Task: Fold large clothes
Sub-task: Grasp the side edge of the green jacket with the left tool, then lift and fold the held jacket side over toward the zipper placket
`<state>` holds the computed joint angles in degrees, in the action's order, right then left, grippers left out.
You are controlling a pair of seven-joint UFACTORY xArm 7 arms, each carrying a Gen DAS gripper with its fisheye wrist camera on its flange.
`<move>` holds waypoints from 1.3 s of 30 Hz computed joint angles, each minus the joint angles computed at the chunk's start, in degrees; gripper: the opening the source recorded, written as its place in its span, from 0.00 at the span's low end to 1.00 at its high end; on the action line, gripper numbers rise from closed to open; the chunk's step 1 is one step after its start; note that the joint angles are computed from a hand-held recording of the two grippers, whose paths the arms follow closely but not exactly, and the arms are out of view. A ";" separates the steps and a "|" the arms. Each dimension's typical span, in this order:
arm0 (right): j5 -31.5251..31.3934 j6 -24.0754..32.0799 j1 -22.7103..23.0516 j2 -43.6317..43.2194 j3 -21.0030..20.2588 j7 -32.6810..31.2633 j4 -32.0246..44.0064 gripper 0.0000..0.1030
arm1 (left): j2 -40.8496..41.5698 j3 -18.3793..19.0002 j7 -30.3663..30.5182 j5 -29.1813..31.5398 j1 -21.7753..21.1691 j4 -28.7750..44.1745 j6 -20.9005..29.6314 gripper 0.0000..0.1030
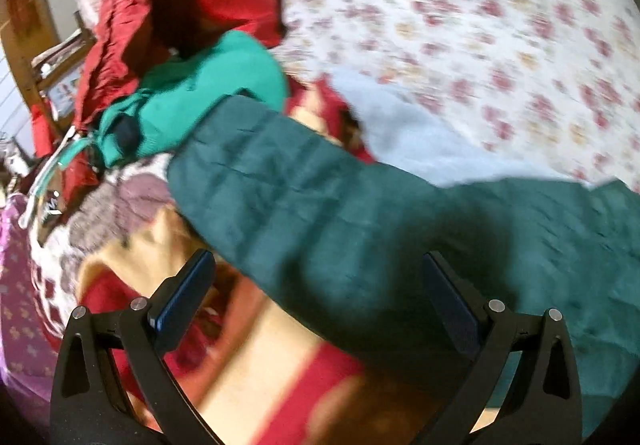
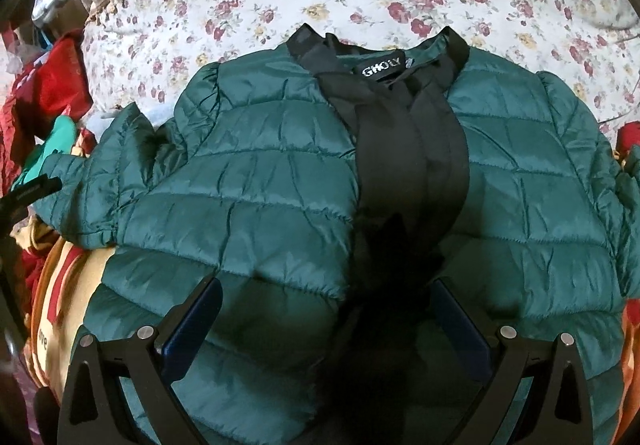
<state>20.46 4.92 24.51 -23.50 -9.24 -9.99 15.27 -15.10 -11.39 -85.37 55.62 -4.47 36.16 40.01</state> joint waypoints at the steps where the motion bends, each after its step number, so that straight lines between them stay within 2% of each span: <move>1: -0.12 0.02 -0.04 0.09 0.14 0.02 0.07 1.00 | 0.03 0.79 0.45 0.40 0.81 0.06 0.27 0.99; 7: 0.37 0.89 0.98 -0.06 -0.22 -0.35 0.14 1.00 | -0.70 4.65 0.82 2.76 6.31 -0.31 -2.11 0.99; 13: 0.70 1.76 0.10 -0.02 1.03 0.02 0.30 1.00 | 1.93 9.03 1.12 4.55 12.99 0.19 -10.31 0.97; 15: 0.60 1.97 -0.21 0.04 1.54 0.29 0.41 1.00 | 4.34 10.30 4.45 3.12 13.89 1.15 -12.98 0.76; 16: 0.51 2.11 -0.33 0.02 1.84 0.44 0.46 1.00 | 5.94 11.51 8.64 -0.38 13.83 1.67 -14.79 0.51; 17: 0.33 2.22 -0.55 0.09 2.25 0.65 0.51 1.00 | 6.58 11.91 10.44 -2.04 14.07 1.76 -15.65 0.38; 18: 0.08 2.12 -0.80 0.36 2.73 0.91 0.63 1.00 | 6.55 11.76 9.83 -1.29 14.64 1.49 -16.61 0.35; 19: -0.24 2.16 -1.12 0.49 3.24 1.21 0.67 1.00 | 5.85 11.38 8.27 0.49 15.22 0.94 -17.53 0.21; 20: -0.47 2.04 -1.23 0.70 3.46 1.31 0.71 1.00 | 4.71 11.05 7.96 0.60 15.35 0.27 -17.85 0.16; 23: -0.48 2.38 -0.87 0.66 3.42 1.48 0.73 1.00 | -0.92 8.35 4.30 3.43 15.98 -2.77 -17.35 0.13; 26: 0.12 2.30 -0.20 -0.80 2.75 1.23 0.02 1.00 | -7.09 6.11 6.19 2.34 15.53 -5.96 -18.54 0.11; 31: -0.40 2.87 -0.98 -4.59 2.42 1.63 -1.66 1.00 | -16.01 4.04 13.46 -6.45 11.66 -10.00 -19.13 0.11; 34: -1.27 3.74 -2.22 -5.80 2.37 2.31 -2.01 1.00 | -18.43 0.82 16.22 -11.53 9.54 -10.11 -16.65 0.11; 37: -2.25 4.30 -3.78 -7.07 2.55 2.55 -2.41 1.00 | -19.19 -2.66 17.60 -15.12 9.26 -9.50 -15.72 0.11; 39: -3.35 4.81 -5.41 -8.02 3.10 2.95 -2.70 1.00 | -18.81 -6.25 17.62 -15.70 10.22 -8.31 -14.69 0.11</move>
